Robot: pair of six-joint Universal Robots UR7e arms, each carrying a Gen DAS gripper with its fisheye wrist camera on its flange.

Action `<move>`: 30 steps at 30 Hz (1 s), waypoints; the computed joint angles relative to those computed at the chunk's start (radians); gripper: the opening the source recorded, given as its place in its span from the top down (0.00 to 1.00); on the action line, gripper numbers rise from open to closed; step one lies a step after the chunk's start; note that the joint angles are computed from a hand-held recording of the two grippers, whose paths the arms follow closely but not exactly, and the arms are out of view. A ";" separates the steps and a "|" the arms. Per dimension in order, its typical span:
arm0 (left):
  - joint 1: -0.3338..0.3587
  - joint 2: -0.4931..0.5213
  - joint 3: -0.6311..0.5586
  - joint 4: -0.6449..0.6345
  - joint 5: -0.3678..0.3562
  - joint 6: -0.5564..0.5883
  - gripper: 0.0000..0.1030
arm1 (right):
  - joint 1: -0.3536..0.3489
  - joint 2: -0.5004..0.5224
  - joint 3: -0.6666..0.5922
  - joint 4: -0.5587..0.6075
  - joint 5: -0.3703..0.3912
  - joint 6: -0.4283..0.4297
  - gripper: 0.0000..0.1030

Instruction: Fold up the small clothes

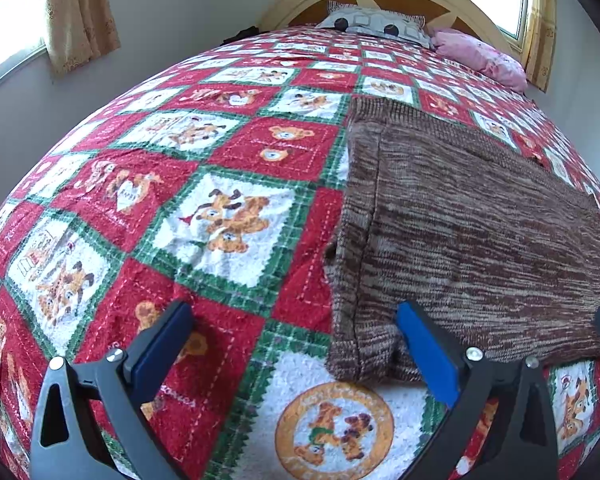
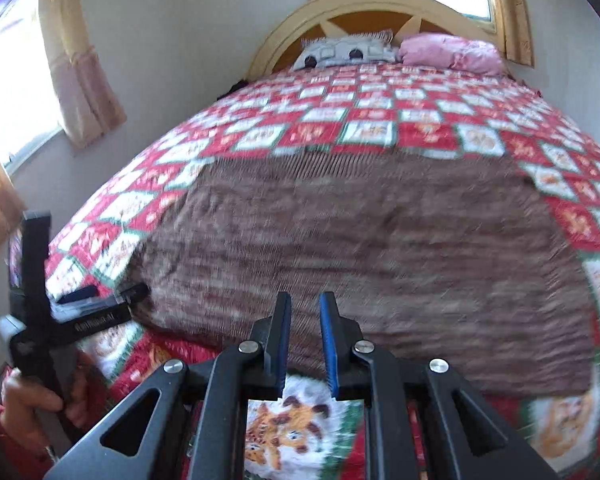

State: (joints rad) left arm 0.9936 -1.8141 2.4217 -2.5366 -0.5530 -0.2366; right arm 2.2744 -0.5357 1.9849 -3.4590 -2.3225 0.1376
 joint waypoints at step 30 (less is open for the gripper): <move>0.129 0.204 -0.173 -0.217 -0.349 0.160 0.62 | -0.048 -0.003 0.051 -0.028 0.084 0.084 0.85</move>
State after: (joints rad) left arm 1.1226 -1.6104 2.2488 -2.7539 -0.9016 -0.0766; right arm 2.2267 -0.5388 2.0355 -3.4869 -2.2384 0.2217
